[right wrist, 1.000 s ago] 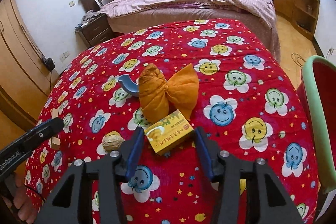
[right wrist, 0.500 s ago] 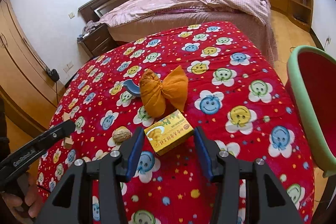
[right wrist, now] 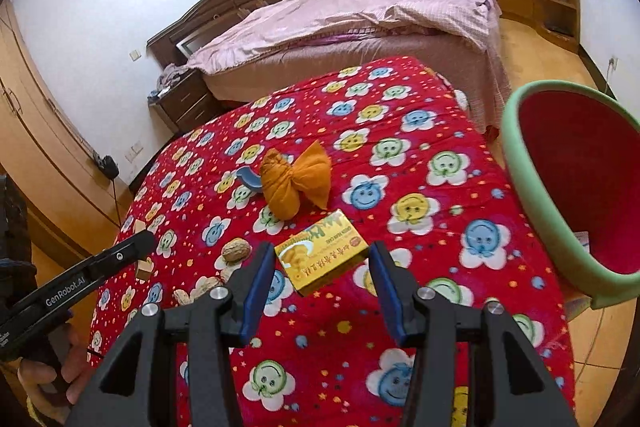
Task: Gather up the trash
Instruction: 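Grasp the small yellow box with the right gripper while the left gripper holds the stick, then carry the wooden stick and yellow box to the red bucket and release both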
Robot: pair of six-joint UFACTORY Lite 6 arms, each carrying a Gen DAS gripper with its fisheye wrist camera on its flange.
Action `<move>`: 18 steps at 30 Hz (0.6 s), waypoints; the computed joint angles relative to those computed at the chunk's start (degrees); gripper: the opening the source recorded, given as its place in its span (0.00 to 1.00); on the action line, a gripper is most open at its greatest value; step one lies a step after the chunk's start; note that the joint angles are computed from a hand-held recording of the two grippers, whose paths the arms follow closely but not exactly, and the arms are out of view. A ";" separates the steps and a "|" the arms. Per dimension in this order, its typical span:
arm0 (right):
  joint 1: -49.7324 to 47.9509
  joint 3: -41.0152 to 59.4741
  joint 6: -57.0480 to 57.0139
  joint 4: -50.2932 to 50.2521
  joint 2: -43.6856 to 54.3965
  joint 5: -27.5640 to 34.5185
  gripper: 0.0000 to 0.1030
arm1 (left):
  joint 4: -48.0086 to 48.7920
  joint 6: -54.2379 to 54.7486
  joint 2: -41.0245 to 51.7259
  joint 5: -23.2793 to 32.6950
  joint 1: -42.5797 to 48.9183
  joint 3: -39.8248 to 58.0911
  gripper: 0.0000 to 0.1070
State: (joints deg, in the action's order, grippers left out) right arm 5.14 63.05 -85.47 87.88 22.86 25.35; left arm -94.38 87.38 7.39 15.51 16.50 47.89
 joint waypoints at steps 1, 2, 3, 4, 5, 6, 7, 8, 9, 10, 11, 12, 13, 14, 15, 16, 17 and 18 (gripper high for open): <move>-0.57 -0.58 -0.51 0.45 -0.58 0.13 0.50 | 0.17 -0.21 -0.28 0.09 -0.24 -0.16 0.27; -1.14 -0.99 -0.88 0.70 -1.01 0.33 0.50 | 0.52 -0.59 -0.60 0.14 -0.52 -0.30 0.27; -1.79 -1.67 -1.31 0.96 -1.69 0.60 0.50 | 0.95 -1.11 -1.06 0.08 -1.01 -0.49 0.27; -2.52 -2.11 -1.64 1.16 -2.17 0.89 0.50 | 1.17 -1.39 -1.34 0.02 -1.38 -0.57 0.27; -3.11 -2.61 -2.00 1.49 -2.69 1.11 0.50 | 1.39 -1.65 -1.66 -0.02 -1.73 -0.70 0.27; -3.85 -3.13 -2.39 1.77 -3.24 1.42 0.50 | 1.51 -1.86 -1.94 -0.08 -2.12 -0.83 0.27; -4.62 -3.46 -2.77 2.05 -3.63 1.75 0.50 | 1.89 -2.38 -2.27 -0.18 -2.65 -0.90 0.27; -5.54 -3.89 -3.21 2.38 -4.15 2.12 0.50 | 2.46 -3.11 -2.55 -0.27 -3.22 -0.91 0.27; -6.35 -4.18 -3.51 2.50 -4.49 2.48 0.50 | 3.04 -3.84 -2.83 -0.33 -3.67 -0.93 0.28; -7.30 -4.55 -3.67 2.56 -4.96 2.84 0.50 | 3.58 -4.54 -3.11 -0.41 -4.27 -0.93 0.27; -8.14 -4.93 -3.83 2.61 -5.41 3.15 0.50 | 3.89 -4.92 -3.38 -0.47 -4.74 -1.02 0.27; -9.27 -5.33 -3.94 2.59 -5.97 3.61 0.50 | 4.65 -5.86 -3.61 -0.69 -5.55 -0.91 0.27; -10.05 -5.69 -4.08 2.61 -6.40 3.94 0.50 | 5.13 -6.36 -3.47 -0.77 -6.02 -0.60 0.27; -10.97 -6.04 -4.27 2.65 -6.83 4.32 0.50 | 5.64 -6.99 -3.47 -0.97 -6.69 -0.41 0.27; -11.94 -6.38 -4.44 2.62 -7.32 4.73 0.50 | 6.49 -8.01 -3.37 -1.23 -7.66 -0.06 0.27; -12.98 -6.55 -4.55 2.53 -7.67 5.10 0.50 | 7.21 -8.84 -3.30 -1.35 -8.30 0.20 0.27; -14.05 -6.75 -4.61 2.45 -8.03 5.41 0.50 | 8.05 -9.83 -3.09 -1.48 -9.04 0.61 0.27; -14.97 -6.81 -4.60 2.34 -8.19 5.74 0.50 | 8.89 -10.84 -2.83 -1.63 -9.85 1.09 0.27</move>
State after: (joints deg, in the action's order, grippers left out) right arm -9.83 56.24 -90.08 90.22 14.67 31.10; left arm -85.49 76.54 4.56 13.88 6.66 48.99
